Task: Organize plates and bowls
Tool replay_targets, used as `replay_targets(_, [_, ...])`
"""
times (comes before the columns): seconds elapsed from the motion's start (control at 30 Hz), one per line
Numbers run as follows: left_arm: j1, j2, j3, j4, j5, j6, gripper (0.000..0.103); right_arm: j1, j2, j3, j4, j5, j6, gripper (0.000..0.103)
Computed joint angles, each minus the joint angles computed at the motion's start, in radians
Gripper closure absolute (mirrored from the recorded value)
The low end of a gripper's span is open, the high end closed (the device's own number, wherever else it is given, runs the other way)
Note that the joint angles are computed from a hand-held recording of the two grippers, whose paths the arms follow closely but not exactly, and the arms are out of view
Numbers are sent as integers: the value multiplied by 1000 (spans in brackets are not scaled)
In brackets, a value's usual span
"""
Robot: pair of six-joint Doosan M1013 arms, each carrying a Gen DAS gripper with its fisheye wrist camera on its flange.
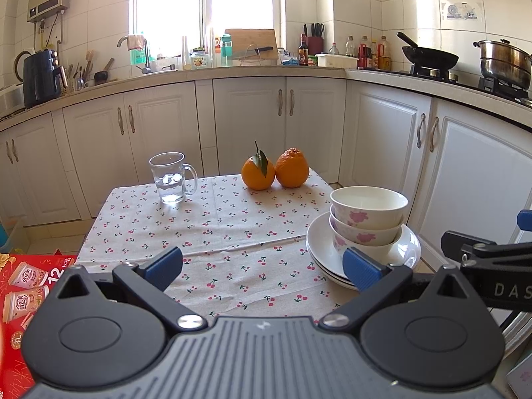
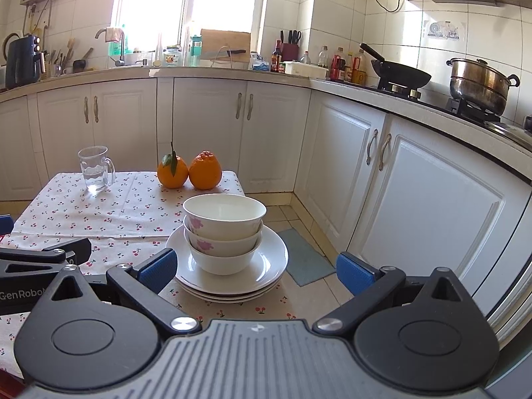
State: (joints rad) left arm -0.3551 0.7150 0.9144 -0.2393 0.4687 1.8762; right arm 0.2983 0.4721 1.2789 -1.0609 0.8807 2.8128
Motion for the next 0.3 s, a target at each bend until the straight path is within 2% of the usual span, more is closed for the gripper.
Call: replay_targets(0.3, [0,0,-3,0,7,-4,1,1,0,-1,-1,4,-2,0])
